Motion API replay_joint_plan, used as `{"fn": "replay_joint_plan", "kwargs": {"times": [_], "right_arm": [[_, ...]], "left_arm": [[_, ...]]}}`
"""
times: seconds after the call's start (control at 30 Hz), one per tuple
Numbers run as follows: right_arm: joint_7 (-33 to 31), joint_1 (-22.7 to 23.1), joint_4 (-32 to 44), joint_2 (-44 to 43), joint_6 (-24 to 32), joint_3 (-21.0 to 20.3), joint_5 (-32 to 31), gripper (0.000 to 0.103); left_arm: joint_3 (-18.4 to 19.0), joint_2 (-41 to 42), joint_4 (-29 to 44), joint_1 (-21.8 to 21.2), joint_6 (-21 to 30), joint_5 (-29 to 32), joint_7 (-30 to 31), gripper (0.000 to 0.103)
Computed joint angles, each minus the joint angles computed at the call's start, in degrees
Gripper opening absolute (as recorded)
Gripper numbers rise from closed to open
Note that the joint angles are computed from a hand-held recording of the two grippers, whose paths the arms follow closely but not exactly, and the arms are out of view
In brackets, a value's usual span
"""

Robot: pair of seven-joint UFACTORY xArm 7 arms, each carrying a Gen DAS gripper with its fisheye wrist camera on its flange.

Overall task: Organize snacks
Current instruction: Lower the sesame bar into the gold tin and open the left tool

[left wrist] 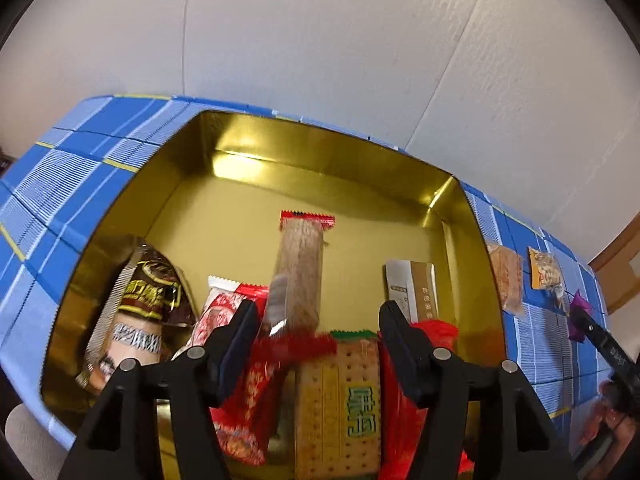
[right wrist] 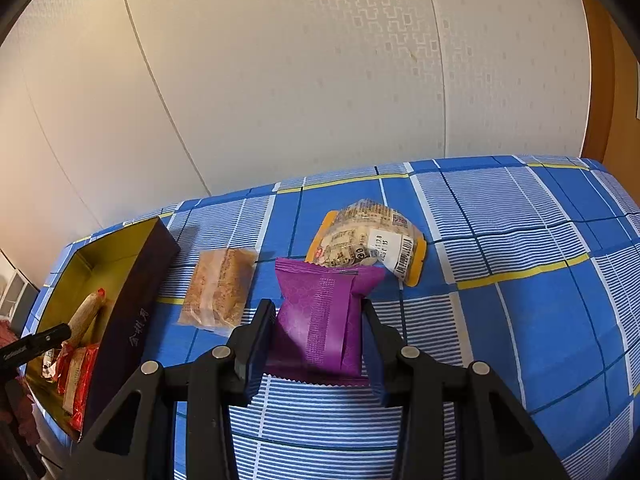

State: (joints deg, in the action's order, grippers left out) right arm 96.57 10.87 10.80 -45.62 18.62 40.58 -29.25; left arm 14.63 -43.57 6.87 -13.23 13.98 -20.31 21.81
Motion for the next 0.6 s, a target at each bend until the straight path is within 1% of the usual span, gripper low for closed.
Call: {"fn": "replay_joint_plan", "kwargs": {"times": [0.1,0.17,0.23,0.37,0.47,0.53,0.57,0.6], "right_arm": [[0.21,0.18,-0.02,-0.06,-0.10,0.21,-0.06,0.042],[0.42,0.17,-0.01,0.04,-0.62,0.40,-0.12,0.042],[0.46,0.09,0.14,0.25,-1.03,0.63,-0.15,0.042],[1.14,-0.72,0.84,1.12,-2.65,2.10,-0.34,0.042],[2.21,-2.04,1.30,1.30,-4.96,4.22,-0.58,0.042],[3.45,-3.29,2.04,0.91,-6.19,6.85,-0.65,0.042],[4.20,-4.02,2.31,0.50,-7.31,8.27,-0.69,0.042],[4.72,-4.86,2.64,0.38,-8.42,9.47,-0.58,0.042]], "left_arm": [[-2.70,-4.96,-2.65,3.28,1.96,1.42,-1.76,0.064],[-3.84,-6.03,-3.52,4.32,2.10,2.35,-2.85,0.064],[-5.21,-8.67,-5.13,5.82,3.12,3.73,-3.92,0.068],[-6.84,-14.08,-8.31,7.02,4.38,6.14,-5.03,0.070],[-7.73,-18.81,-10.39,7.81,5.71,7.81,-5.98,0.072],[-8.12,-21.76,-11.44,8.22,6.82,8.77,-6.45,0.072],[-7.08,-21.27,-11.44,7.80,5.97,10.27,-7.10,0.073],[-7.71,-23.17,-11.99,8.19,7.07,9.37,-6.33,0.073]]}}
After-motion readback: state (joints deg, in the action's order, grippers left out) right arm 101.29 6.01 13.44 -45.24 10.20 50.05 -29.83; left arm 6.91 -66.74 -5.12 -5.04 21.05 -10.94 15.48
